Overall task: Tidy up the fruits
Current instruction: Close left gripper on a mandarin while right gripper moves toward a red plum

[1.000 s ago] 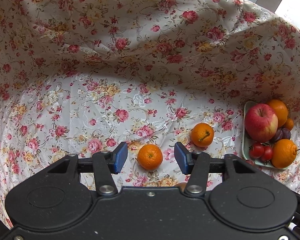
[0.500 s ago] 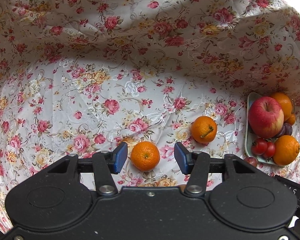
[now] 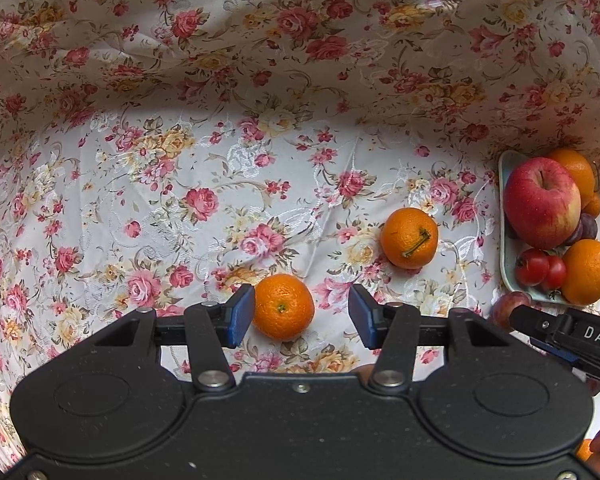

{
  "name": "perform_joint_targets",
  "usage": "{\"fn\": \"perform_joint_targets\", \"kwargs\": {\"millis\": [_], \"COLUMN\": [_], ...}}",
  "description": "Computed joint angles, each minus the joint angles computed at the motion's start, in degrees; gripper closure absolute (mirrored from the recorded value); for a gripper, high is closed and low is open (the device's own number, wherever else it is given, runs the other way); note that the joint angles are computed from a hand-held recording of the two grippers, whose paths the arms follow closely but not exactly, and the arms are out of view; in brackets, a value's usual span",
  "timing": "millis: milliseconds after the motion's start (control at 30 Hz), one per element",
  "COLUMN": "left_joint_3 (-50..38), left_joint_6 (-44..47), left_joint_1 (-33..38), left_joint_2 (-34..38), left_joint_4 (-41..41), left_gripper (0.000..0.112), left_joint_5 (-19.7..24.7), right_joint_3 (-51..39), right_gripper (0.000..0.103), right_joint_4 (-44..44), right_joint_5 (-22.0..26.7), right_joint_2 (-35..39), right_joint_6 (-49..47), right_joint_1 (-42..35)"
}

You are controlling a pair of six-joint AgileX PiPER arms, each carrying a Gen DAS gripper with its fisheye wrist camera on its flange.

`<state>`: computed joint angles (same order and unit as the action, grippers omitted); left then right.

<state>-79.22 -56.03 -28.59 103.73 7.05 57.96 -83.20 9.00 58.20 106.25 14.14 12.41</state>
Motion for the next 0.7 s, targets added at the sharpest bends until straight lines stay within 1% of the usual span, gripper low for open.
{"fn": "perform_joint_targets", "kwargs": {"millis": [367,633,700], "left_joint_3": [-0.68,-0.33,0.06], "left_joint_6": [1.52,1.73,2.31], "left_joint_1": [0.13,0.75,1.36], "left_joint_2": [1.72,2.47,2.69], "left_joint_4": [0.45,0.75,-0.3], "left_gripper": [0.054,0.052,0.052], "left_joint_5": [0.54,0.07,-0.29], "right_joint_3": [-1.81,-2.89,-3.07], "right_gripper": [0.065,0.065,0.065], "right_joint_4": [-1.42,-3.69,-4.11], "right_joint_5": [-0.12,0.08,0.1], "right_joint_2": [2.48,4.08,4.35], "right_joint_6": [2.02,4.09,4.56], "right_joint_1": [1.39,2.74,2.96]}}
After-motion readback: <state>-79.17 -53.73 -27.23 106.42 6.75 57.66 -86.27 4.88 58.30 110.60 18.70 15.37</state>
